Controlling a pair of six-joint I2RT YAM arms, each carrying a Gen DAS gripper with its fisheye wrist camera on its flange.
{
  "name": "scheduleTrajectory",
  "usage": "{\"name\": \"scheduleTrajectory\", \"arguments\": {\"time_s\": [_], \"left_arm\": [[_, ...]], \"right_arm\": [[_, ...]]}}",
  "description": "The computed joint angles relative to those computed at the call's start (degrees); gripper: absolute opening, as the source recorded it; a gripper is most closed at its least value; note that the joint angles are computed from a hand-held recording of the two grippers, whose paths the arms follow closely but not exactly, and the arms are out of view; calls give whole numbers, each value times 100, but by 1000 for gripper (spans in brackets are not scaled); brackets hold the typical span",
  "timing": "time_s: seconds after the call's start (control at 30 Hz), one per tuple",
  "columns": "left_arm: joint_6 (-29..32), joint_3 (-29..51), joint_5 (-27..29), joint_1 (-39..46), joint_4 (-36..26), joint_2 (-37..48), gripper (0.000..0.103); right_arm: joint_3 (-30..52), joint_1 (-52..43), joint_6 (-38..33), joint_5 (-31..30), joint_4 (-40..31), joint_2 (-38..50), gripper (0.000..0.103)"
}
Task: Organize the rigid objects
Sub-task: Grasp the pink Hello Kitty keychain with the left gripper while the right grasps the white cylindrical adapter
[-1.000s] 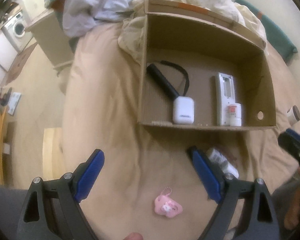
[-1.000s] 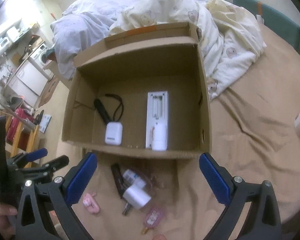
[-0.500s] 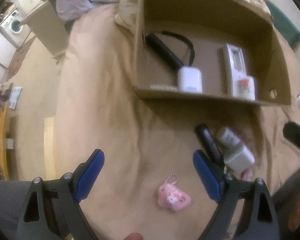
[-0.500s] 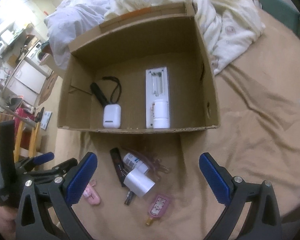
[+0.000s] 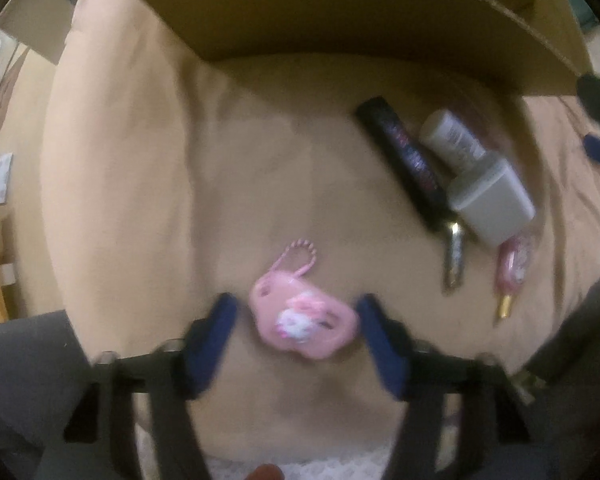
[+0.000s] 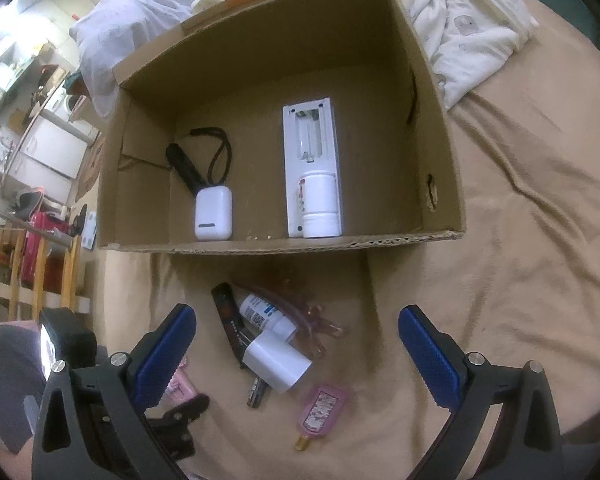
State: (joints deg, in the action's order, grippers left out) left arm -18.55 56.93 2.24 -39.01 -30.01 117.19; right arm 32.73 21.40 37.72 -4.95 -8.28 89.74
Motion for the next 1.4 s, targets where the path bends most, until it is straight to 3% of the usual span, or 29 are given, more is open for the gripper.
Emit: {"name": "scheduleTrajectory", "arguments": {"time_s": [0.13,0.23,0.4,0.47,0.73,1.0,1.4], "left_arm": [[96,-11,19,55,138,-57,50],[123,-67,-162,18,231,-216,50],[128,-67,-537,-36,342,-429,50],[141,-50,-611,-38,355,-459,50],[165,18,-612,33,395,-428,50],[10,-66,-706,-68,356,-637,50],[37,-331,-816,-35,528,-957,50]], "right_arm": [[-91,-173,58,-572,234,212,102],[-151,-302,132,-1232,489,514,85],[-107,-294,548,-1982,854,1236,84],[-98,-277,734,-2106,1014,1499,77],[12,-173,815,-1905,1116,1909,52],[25,98,541,-1443,902,1550,51],[-426,51,280,-1234,629,580,51]]}}
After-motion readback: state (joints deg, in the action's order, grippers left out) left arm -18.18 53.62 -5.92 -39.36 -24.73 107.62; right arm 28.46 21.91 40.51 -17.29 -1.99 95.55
